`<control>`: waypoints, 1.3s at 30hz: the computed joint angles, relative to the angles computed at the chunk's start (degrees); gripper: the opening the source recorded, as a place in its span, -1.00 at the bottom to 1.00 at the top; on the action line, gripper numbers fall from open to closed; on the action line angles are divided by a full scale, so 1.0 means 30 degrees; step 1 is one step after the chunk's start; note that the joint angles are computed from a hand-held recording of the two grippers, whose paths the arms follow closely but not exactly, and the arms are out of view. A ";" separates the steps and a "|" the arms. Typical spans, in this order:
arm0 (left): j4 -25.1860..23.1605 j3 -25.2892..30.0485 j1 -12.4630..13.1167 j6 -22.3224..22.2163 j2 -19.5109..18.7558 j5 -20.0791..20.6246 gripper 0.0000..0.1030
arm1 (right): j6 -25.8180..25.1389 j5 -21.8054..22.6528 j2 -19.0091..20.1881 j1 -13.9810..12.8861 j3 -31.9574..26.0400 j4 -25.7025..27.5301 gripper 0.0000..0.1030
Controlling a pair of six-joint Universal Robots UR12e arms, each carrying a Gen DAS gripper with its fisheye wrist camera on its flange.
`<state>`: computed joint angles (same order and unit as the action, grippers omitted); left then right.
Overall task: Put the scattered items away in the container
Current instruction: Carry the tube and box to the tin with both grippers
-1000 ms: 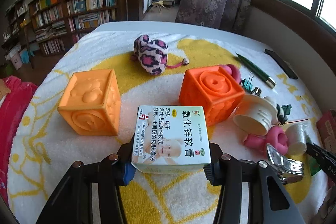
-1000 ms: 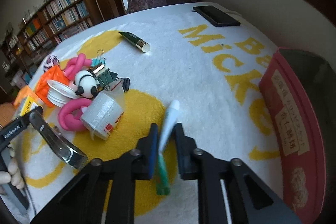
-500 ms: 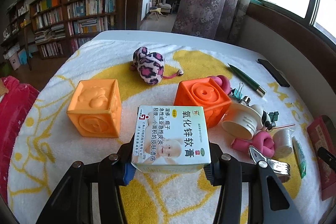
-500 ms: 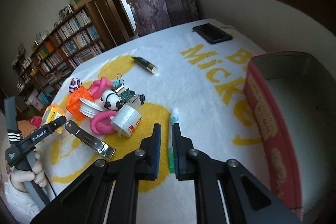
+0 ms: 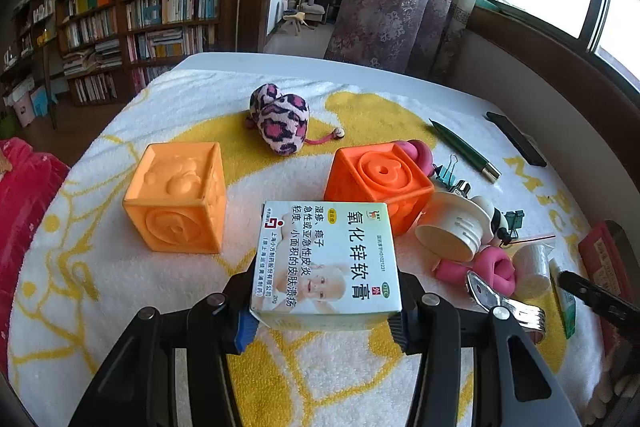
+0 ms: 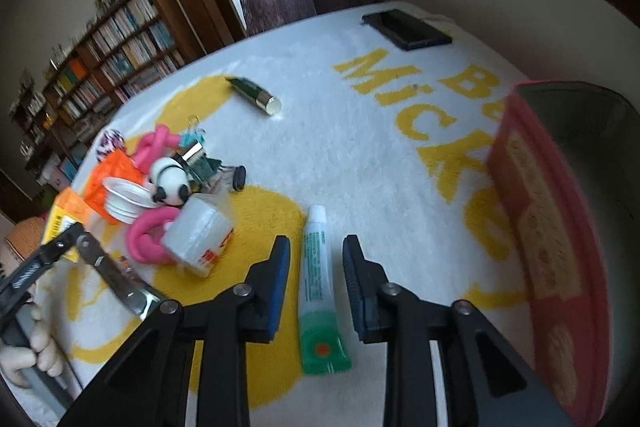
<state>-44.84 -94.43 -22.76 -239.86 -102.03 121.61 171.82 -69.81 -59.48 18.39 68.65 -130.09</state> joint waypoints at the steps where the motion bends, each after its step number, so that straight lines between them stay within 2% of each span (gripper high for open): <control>1: 0.0027 -0.0007 0.0003 0.0024 -0.0001 -0.0029 0.03 | -0.0445 -0.0369 0.0137 0.0150 -0.0172 0.0147 -0.42; 3: 0.0088 -0.0025 0.0020 0.0063 0.0003 -0.0089 0.03 | -0.1423 -0.1556 0.0201 0.0514 -0.0061 -0.0644 -0.43; 5: 0.0102 -0.0036 0.0024 0.0065 0.0008 -0.0093 0.03 | -0.2130 -0.2615 0.0201 0.0805 0.0101 -0.1293 -0.59; 6: 0.0091 -0.0029 0.0018 0.0044 0.0003 -0.0055 0.03 | -0.2121 -0.2628 0.0196 0.0802 0.0115 -0.1314 -0.67; 9: 0.0161 -0.0043 -0.0001 -0.0020 0.0016 0.0078 0.03 | -0.1045 -0.1310 0.0049 0.0402 0.0228 -0.1094 -0.67; 11: 0.0227 -0.0012 -0.0034 0.0049 -0.0005 0.0183 0.03 | -0.0237 -0.0196 -0.0322 0.0033 0.0715 -0.1692 -0.67; 19: 0.0089 0.0435 -0.0372 0.0131 -0.0067 0.0879 0.03 | 0.0870 0.1195 -0.2003 -0.0830 0.2621 -0.4873 -0.67; 24: 0.0070 0.1115 -0.0747 0.0518 -0.0355 0.1317 0.03 | 0.1706 0.0867 -0.2589 -0.1385 0.3212 -0.6175 -0.67; 29: 0.0228 0.2162 -0.1151 0.1589 -0.0983 0.1493 0.03 | 0.2424 0.0430 -0.2884 -0.1954 0.3550 -0.7038 -0.67; 35: 0.0447 0.3633 -0.1556 0.3121 -0.1951 0.1138 0.03 | 0.3169 0.0151 -0.3043 -0.2681 0.3860 -0.7276 -0.67; 39: 0.0413 0.4740 -0.1805 0.4071 -0.2698 0.0826 0.03 | 0.3080 0.0115 -0.3104 -0.3051 0.4026 -0.7164 -0.67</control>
